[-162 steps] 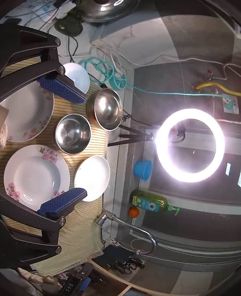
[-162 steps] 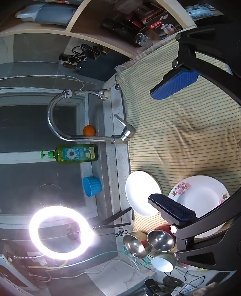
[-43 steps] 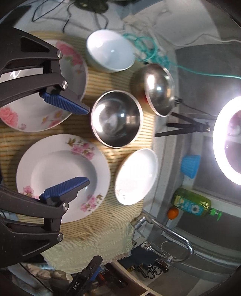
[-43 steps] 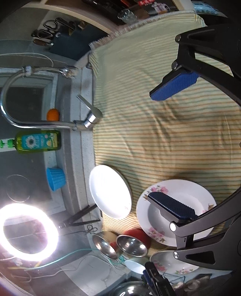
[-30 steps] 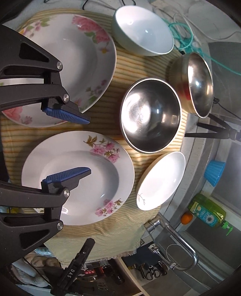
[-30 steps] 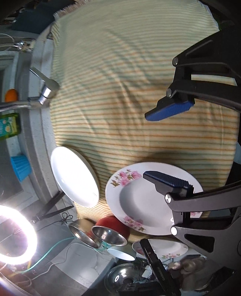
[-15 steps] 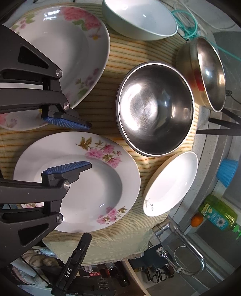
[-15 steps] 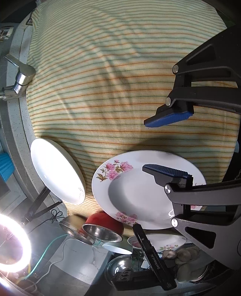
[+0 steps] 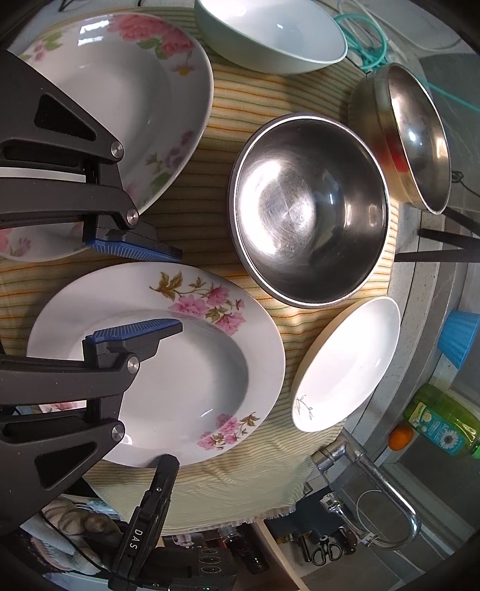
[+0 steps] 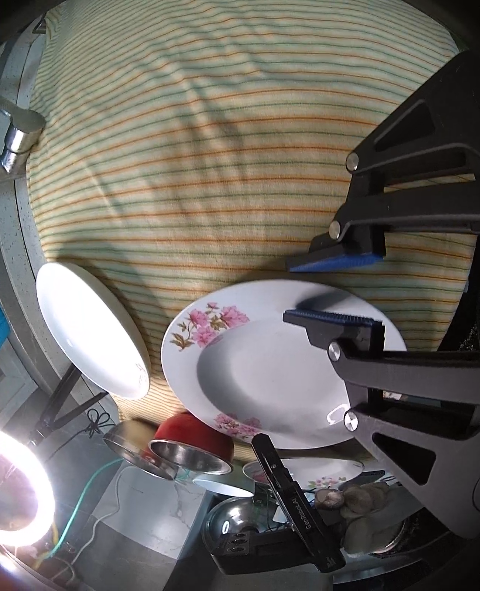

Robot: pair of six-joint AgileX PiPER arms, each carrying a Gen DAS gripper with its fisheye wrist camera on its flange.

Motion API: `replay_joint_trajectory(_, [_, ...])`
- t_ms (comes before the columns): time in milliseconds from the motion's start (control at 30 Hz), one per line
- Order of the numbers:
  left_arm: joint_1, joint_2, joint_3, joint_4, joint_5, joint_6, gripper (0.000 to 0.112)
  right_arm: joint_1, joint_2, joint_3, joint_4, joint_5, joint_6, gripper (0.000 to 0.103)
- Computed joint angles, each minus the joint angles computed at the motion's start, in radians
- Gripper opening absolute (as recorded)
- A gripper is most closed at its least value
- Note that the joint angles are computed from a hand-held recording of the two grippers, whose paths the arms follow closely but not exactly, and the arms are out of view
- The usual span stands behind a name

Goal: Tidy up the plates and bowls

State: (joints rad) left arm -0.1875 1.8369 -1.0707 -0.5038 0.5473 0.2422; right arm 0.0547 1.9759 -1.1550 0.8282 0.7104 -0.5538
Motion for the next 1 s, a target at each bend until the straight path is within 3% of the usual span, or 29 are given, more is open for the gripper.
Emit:
replay_joint_trajectory(467, [-0.043,-0.023,0.034,-0.012,-0.01,-0.016,0.029,0.005,-0.022,-0.001,-0.088,0.0,0.072,0.017])
replay_joint_trajectory(1000, [-0.097,-0.042,0.067,-0.011,-0.03,-0.033,0.029,-0.047,-0.066,0.062,-0.107,0.009,0.033,0.017])
